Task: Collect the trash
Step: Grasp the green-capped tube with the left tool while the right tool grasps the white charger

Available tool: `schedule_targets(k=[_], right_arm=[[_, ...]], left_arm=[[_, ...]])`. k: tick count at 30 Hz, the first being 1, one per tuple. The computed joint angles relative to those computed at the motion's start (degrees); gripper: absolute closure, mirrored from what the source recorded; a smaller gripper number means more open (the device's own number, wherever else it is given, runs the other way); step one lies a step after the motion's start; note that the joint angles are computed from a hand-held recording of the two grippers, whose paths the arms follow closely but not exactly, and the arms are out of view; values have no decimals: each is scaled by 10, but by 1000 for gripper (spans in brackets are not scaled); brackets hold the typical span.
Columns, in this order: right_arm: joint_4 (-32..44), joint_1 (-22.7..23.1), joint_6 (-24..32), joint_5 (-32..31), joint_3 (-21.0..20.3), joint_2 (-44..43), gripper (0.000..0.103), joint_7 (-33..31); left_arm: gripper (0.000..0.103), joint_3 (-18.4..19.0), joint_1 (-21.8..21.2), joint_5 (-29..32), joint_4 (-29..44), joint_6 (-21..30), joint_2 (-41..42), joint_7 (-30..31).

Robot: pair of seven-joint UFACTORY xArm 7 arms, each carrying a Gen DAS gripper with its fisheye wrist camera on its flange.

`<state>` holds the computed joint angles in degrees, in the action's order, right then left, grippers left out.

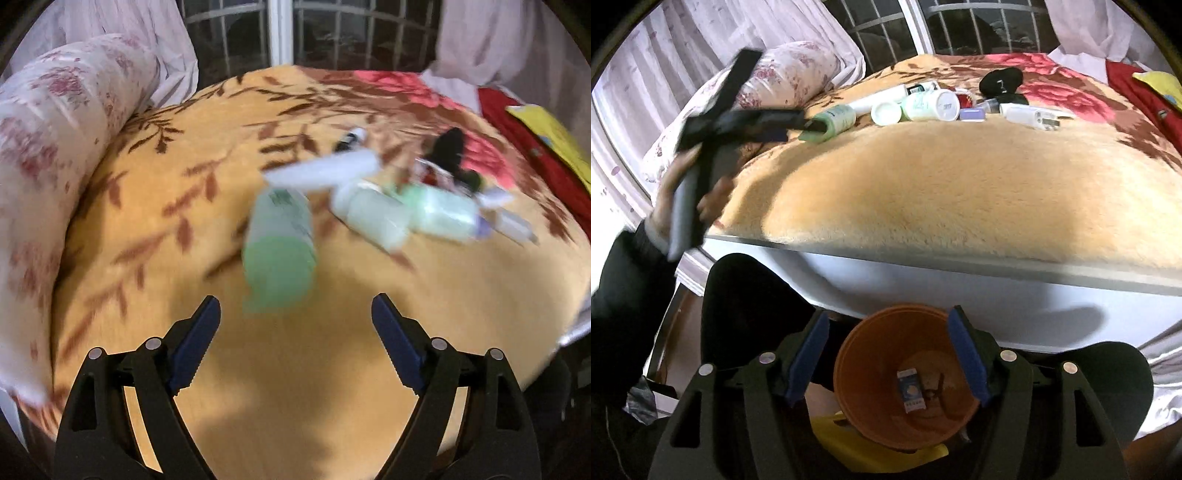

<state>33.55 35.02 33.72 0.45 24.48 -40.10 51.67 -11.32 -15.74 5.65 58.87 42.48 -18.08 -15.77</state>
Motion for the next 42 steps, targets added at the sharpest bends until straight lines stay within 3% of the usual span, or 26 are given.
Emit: schedule_targets(k=[6,9,11,12,18,26,31,37,39,42], right_arm=[[-12,-1,-4,9,-25,-4,37,-20],[-12,-9,-2,11,-34,-11,37,-30],[-8,-17,3,6,-38,-17,37,-40],[-5,-22,3,4,-43,-18,37,-48],[26,-82,18,-31,-55,-18,37,-94],[102,-226,4,-148,-58,67,36,-158],[159,-219,-24,-132,-103,190,35,-226],[189,-198,-15,-97,-126,250,36,-267],[196,-191,-7,-74,-136,258,39,-283],[191,-190,-7,-63,-139,257,53,-285]], left_arm=[[21,-1,7,38,90,35,116,-38],[34,13,3,27,88,10,137,-59],[53,17,2,30,75,-18,131,-67],[57,18,1,33,64,-37,125,-67],[57,2,6,112,33,-66,97,-141],[57,-12,-12,57,-52,-95,-10,-142],[57,-33,-30,28,-110,-100,-89,-140],[57,-43,-49,-8,-154,-89,-148,-140],[57,-48,-53,-14,-167,-85,-163,-141],[57,-57,-60,-20,-182,-76,-185,-145]])
